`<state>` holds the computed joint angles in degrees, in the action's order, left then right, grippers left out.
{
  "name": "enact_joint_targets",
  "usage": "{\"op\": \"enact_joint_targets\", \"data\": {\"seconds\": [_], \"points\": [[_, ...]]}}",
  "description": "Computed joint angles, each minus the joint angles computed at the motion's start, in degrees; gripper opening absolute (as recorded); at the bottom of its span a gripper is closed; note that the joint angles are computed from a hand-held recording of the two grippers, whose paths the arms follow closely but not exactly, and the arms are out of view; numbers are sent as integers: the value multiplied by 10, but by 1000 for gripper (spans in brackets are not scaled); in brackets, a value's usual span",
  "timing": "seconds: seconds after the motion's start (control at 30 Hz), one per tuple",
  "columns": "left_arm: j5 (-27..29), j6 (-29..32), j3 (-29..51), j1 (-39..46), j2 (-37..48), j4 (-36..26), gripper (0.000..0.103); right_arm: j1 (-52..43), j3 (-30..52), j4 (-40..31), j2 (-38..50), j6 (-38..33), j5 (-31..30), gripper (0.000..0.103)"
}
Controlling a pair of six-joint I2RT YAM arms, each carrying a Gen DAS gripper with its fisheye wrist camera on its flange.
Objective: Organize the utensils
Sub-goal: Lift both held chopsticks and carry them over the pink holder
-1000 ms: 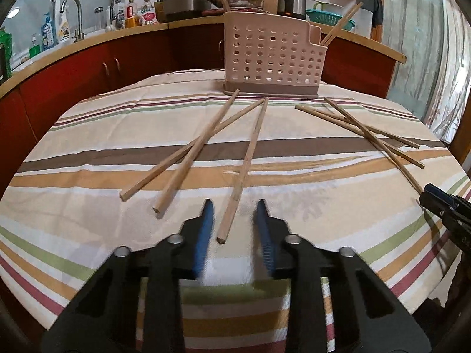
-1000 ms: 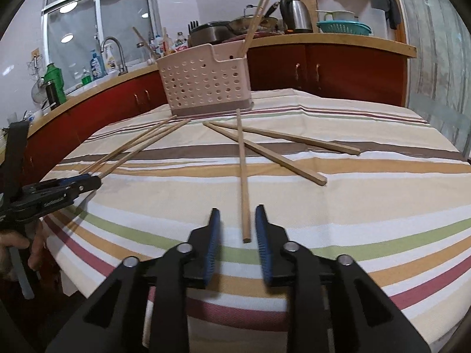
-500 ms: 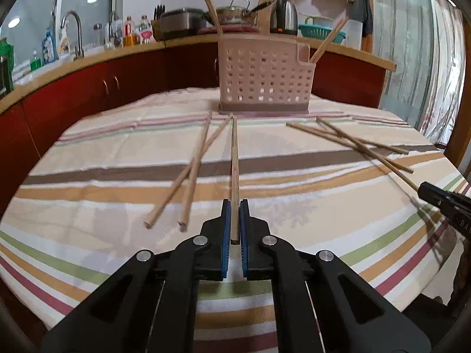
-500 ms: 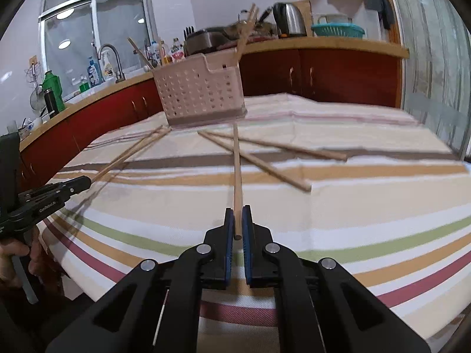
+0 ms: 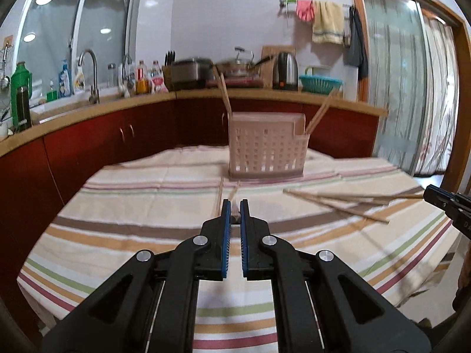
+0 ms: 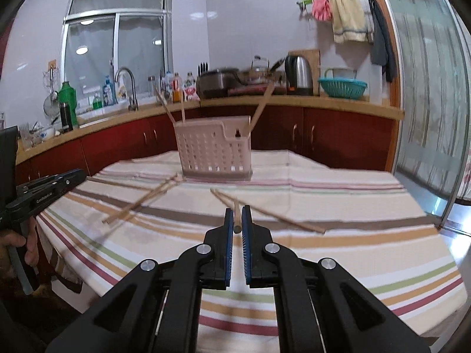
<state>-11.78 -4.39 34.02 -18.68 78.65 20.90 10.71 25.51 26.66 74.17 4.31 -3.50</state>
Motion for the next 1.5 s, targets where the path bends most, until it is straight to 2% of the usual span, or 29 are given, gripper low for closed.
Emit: {"op": "enact_joint_targets", "data": {"seconds": [0.17,0.37,0.6,1.2,1.5], "points": [[2,-3,14,-7,-56,-33,7,2,12,-30,-45,-2,6,7],[14,-10,39,-7,-94,-80,7,-11,45,-82,-81,8,-18,7],[12,2,80,-14,-84,-109,7,-18,110,-147,-65,5,-45,7],[34,4,158,19,21,-65,7,4,251,-108,101,-18,-35,7],[73,-5,230,38,61,-82,7,2,300,-119,121,-16,-36,7]]}}
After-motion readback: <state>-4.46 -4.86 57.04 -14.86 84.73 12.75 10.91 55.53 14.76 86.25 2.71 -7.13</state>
